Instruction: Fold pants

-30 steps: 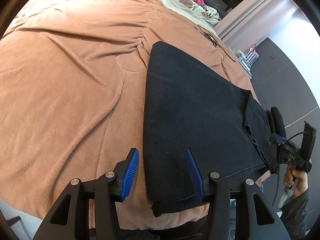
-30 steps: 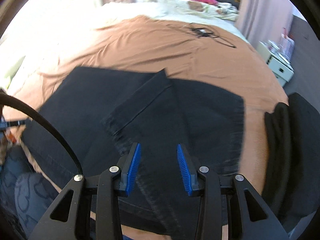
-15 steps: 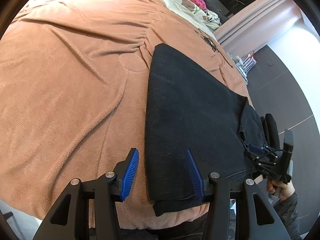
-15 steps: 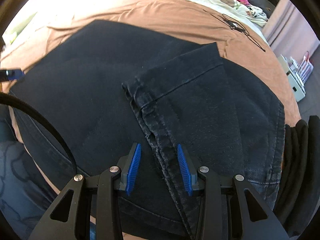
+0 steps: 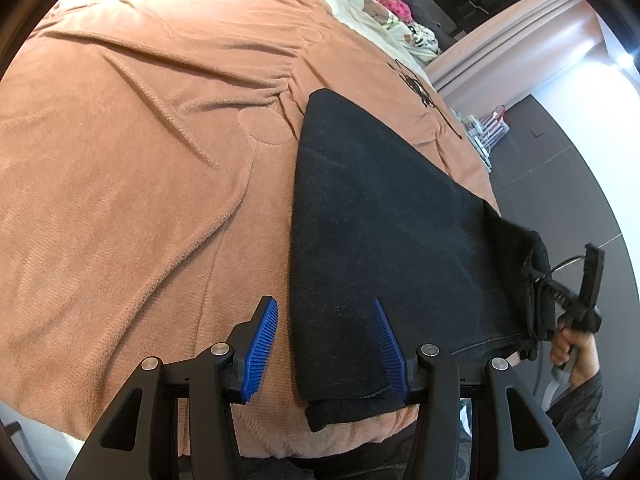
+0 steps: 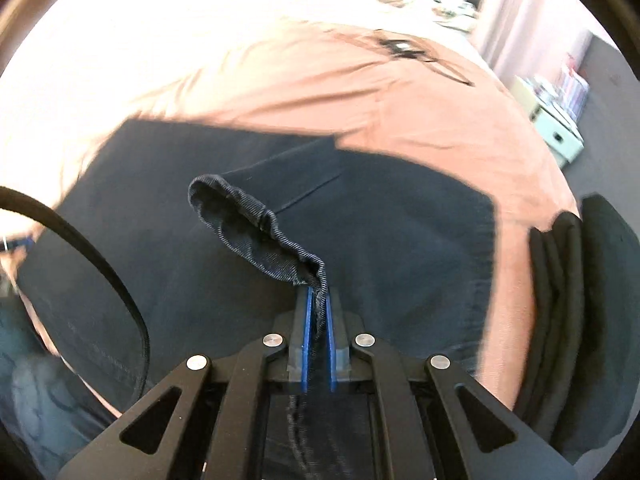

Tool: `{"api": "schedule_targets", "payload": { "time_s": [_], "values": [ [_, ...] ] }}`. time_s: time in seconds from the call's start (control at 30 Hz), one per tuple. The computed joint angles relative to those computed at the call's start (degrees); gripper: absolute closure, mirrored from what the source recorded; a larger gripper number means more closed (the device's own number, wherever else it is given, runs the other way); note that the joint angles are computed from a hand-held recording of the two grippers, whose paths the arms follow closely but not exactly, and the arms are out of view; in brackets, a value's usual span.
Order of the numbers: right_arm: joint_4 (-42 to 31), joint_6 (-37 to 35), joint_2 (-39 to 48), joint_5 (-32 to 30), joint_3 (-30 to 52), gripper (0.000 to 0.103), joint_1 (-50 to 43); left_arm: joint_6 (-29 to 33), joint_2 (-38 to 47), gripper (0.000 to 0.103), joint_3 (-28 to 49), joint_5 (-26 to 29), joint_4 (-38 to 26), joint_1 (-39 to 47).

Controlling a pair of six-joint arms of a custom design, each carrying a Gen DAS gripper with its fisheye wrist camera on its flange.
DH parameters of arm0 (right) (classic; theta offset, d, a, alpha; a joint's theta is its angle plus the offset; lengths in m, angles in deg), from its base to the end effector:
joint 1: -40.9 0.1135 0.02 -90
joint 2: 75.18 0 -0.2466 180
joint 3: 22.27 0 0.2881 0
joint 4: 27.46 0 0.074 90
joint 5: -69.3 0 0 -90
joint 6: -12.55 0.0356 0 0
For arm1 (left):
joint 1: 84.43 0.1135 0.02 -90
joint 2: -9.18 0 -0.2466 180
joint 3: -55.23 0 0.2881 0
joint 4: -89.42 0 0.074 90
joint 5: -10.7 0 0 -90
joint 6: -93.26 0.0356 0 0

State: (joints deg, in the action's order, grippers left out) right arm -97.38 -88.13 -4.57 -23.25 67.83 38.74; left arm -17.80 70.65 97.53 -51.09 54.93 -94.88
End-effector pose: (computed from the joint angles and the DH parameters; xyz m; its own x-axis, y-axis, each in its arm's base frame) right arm 0.2794 -0.0090 0.3578 -0.7587 -0.1567 -0.6323 -0.1336 0.9874 -0.0844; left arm 0.2298 -0.0595 0.1507 -0.8957 -0.1568 -0.4162 0.1216 0.8138 -0.5683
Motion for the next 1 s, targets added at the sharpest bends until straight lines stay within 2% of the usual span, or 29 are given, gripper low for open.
{"api": "schedule_targets", "payload": {
  "time_s": [0.1, 0.17, 0.37, 0.57, 0.77, 0.87, 0.9, 0.97, 1.0],
  "values": [
    [-1.12, 2.00, 0.65, -6.17, 2.66, 0.100, -5.45, -0.26, 0.00, 0.051, 0.10, -0.50, -0.15, -0.28],
    [-1.44, 2.09, 0.66, -8.13, 3.94, 0.100, -8.24, -0.10, 0.54, 0.051, 0.39, -0.52, -0.23, -0.08],
    [0.38, 4.51, 3.44, -10.53, 4.11, 0.100, -14.74, -0.02, 1.04, 0.051, 0.65, -0.72, -0.20, -0.08],
    [2.30, 7.97, 9.75, -12.48, 5.28, 0.100, -17.74, -0.01, 1.38, 0.051, 0.93, -1.24, -0.48, -0.29],
    [1.91, 8.27, 13.14, -9.81, 6.99, 0.099, -17.47, 0.41, 3.07, 0.051, 2.09, -2.12, -1.22, -1.20],
    [3.35, 8.02, 9.23, -4.96, 5.08, 0.080, -16.36, 0.61, 3.82, 0.051, 2.66, -2.94, -1.35, -2.00],
    [3.64, 7.99, 6.61, -4.59, 3.66, 0.068, -16.09, 0.65, 4.09, 0.051, 2.85, -3.18, -1.40, -2.23],
    [4.36, 7.91, 1.87, -5.95, 1.25, 0.053, -16.50, 0.72, 4.65, 0.051, 3.12, -3.14, -1.46, -2.33],
    [4.54, 7.61, -0.27, -6.95, -0.15, 0.053, -16.95, 0.68, 5.02, 0.051, 3.26, -2.83, -1.39, -2.13]
  ]
}}
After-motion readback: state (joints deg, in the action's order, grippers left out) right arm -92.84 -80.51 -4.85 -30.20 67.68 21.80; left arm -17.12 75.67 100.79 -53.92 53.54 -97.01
